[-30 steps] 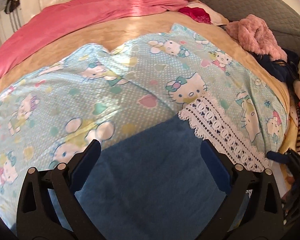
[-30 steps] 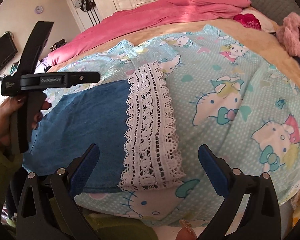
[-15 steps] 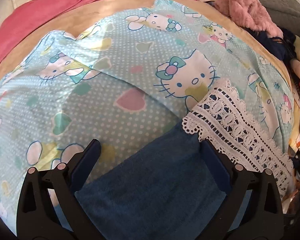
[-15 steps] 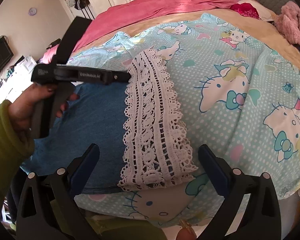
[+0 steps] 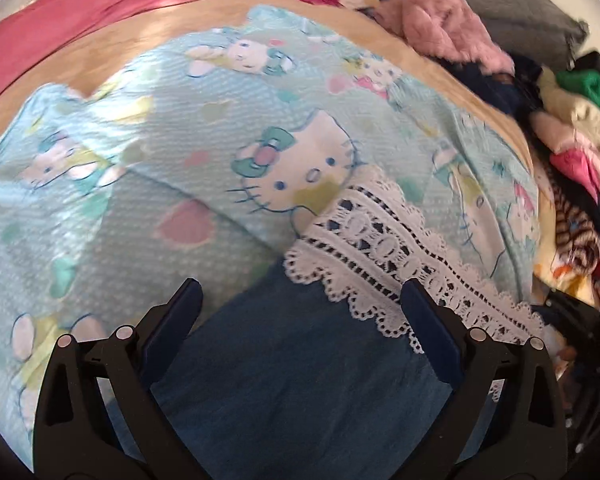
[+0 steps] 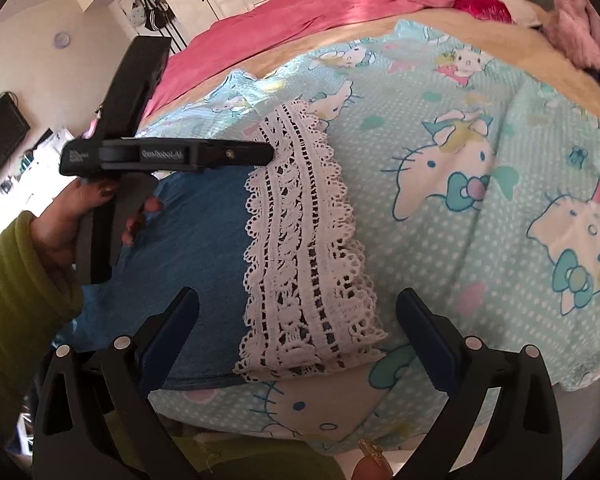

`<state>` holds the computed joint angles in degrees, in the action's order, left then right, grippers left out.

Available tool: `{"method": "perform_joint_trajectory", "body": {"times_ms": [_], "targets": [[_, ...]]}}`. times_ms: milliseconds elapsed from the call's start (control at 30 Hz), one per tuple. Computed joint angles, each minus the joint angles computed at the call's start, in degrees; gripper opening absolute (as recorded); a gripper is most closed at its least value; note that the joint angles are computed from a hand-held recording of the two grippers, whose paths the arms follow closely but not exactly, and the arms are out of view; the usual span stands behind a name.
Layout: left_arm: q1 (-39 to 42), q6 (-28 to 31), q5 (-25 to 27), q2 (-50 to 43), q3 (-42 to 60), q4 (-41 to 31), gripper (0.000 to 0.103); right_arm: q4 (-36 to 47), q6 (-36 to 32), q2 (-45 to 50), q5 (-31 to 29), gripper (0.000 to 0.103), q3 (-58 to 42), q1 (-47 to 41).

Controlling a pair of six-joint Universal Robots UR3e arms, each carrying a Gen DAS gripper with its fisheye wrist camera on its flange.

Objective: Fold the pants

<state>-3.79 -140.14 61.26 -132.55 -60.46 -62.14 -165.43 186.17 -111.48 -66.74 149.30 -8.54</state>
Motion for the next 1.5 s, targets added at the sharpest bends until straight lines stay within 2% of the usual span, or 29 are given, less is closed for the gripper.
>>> {"method": "perform_joint_trajectory", "body": {"times_ms": [67, 100, 133, 167, 200, 233, 300, 433, 467, 567, 733, 900, 1000, 1233, 1367, 1500], "targets": [[-0.95, -1.19, 1.17, -1.88, 2.38, -0.7, 0.093, 1.41, -1.0, -0.28, 2.45, 0.097, -0.33, -0.25], [-0.93, -1.87, 0.73, -2.18, 2.75, -0.75, 0.092, 1.58, -0.89, -0.04, 3.11, 0.091, -0.53, 0.04], [-0.8, -2.62, -0.27, -2.51, 3.53, -1.59, 0.085, 1.09, -0.54, 1.16, 2.15, 0.086, -1.27, 1.25], [-0.61, -2.24, -1.73, -2.61, 4.26, -3.24, 0.066, 0.24, -0.34, 2.15, 1.44, 0.075, -1.58, 1.98], [-0.41, -1.49, -2.78, -2.32, 4.22, -4.44, 0.058, -0.89, 0.02, 3.06, 0.78, 0.062, -1.67, 2.41], [-0.31, -0.7, -3.7, -2.09, 4.39, -6.14, 0.045, -2.35, 0.47, 3.58, 0.74, 0.056, -1.22, 1.96], [-0.85, -0.68, -2.94, -1.65, 3.99, -6.44, 0.039, -2.41, 0.12, 2.57, 4.66, 0.036, 0.15, -1.13], [-0.06, -1.94, -4.37, -0.84, 2.82, -6.61, 0.016, -3.64, 0.0, 3.66, 4.73, 0.026, -0.68, -0.02], [0.4, -1.64, -5.01, 0.54, 0.32, -5.05, 0.014, -3.85, -0.15, 3.39, 5.37, 0.023, -0.45, -0.23], [1.2, -0.79, -5.77, 3.13, -4.02, -2.47, 0.012, -4.09, -0.13, 2.73, 6.41, 0.022, -0.82, 0.16], [4.42, -0.39, -12.15, 7.32, -9.14, -1.4, 0.012, -4.51, -0.02, 1.3, 6.66, 0.022, -4.06, 3.38], [9.74, 2.49, -17.82, 13.12, -12.59, -5.08, 0.012, -5.67, 0.62, 2.49, 5.64, 0.022, -9.04, 8.23], [13.81, 5.03, -20.61, 16.93, -14.14, -8.57, 0.012, -7.86, 1.76, 6.61, 3.85, 0.021, -14.51, 13.51], [23.96, 10.46, -22.92, 23.64, -20.81, -12.92, 0.015, -7.67, 0.89, 22.12, -5.52, 0.022, -31.81, 28.87], [29.73, 8.71, -21.82, 25.73, -26.01, -9.93, 0.023, -4.8, -1.95, 32.08, -12.4, 0.022, -42.22, 37.25], [38.1, 4.64, -18.93, 28.1, -32.09, -5.32, 0.024, 1.09, -6.63, 43.75, -21.95, 0.021, -54.33, 46.92]]}}
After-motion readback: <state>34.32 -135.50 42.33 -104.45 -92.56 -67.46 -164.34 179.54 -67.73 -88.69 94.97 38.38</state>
